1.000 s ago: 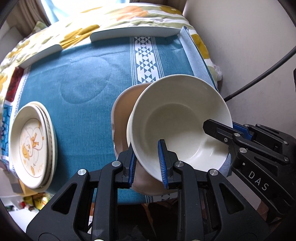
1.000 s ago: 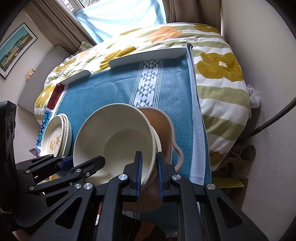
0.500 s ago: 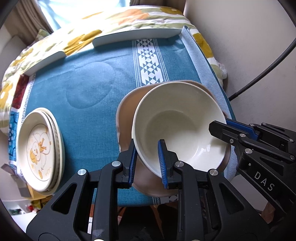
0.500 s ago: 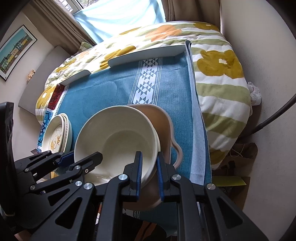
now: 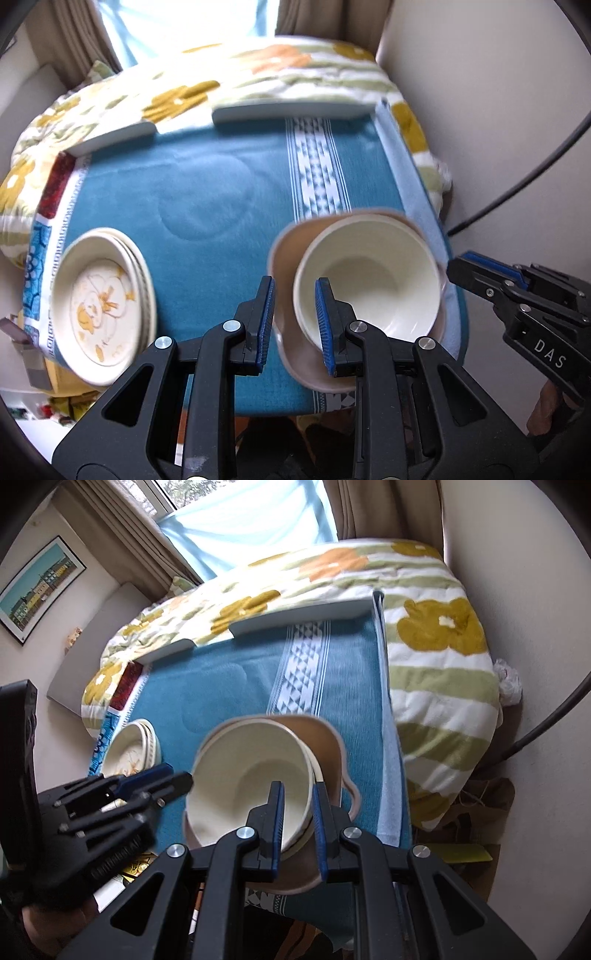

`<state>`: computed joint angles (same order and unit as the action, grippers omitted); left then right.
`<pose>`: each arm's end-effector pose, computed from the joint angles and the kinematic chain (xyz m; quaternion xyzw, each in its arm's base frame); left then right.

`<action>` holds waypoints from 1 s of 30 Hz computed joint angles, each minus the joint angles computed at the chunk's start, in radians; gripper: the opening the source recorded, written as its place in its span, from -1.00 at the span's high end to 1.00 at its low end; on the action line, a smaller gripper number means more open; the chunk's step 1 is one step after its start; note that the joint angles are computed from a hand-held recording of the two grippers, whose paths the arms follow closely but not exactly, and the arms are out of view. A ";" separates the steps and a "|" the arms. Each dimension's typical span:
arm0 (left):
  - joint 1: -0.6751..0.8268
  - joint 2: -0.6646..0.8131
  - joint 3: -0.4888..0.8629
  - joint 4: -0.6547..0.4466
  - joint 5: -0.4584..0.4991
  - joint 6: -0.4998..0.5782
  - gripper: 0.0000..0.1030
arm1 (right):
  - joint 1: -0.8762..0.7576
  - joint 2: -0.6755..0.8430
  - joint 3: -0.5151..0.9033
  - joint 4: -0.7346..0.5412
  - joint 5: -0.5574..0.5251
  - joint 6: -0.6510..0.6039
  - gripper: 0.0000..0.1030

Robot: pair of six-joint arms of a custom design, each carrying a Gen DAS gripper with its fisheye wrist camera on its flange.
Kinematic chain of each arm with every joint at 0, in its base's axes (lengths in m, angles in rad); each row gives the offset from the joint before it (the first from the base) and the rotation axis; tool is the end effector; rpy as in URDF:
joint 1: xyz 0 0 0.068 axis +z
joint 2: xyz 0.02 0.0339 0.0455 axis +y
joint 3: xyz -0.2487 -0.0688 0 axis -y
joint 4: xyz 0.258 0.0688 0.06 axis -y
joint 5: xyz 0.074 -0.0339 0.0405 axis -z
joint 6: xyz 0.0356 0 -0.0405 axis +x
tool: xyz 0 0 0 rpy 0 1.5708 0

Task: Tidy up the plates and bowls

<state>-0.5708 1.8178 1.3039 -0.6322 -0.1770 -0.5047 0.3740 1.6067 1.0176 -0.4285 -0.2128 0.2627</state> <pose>0.3231 -0.2000 0.1807 0.0136 0.9738 -0.0333 0.2246 0.3081 0.1290 0.1760 -0.0822 0.9535 0.1820 0.2259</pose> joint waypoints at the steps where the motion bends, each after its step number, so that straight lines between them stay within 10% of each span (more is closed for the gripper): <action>1: 0.006 -0.040 -0.019 0.013 -0.001 0.002 0.62 | -0.007 -0.024 0.001 -0.010 -0.003 -0.008 0.73; 6: 0.017 -0.203 -0.095 0.054 -0.013 0.067 0.55 | -0.020 -0.110 0.026 -0.077 0.007 -0.069 0.69; 8: 0.025 -0.232 -0.104 0.047 -0.003 0.087 0.07 | -0.024 -0.134 0.029 -0.091 0.018 -0.089 -0.15; 10: 0.024 -0.284 -0.150 0.088 -0.029 0.087 -1.00 | -0.025 -0.166 0.007 -0.066 0.024 -0.101 -0.92; 15: 0.022 -0.323 -0.184 0.106 -0.074 0.154 -1.00 | -0.014 -0.190 -0.011 -0.070 0.069 -0.154 -0.94; 30: 0.139 -0.056 -0.069 -0.067 0.205 0.336 -1.00 | 0.050 0.075 0.126 -0.273 0.252 -0.322 -0.92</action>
<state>-0.4317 1.7614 1.2353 -0.6989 0.0284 -0.1684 0.4244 1.6818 1.1434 -0.7011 0.0392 -0.0589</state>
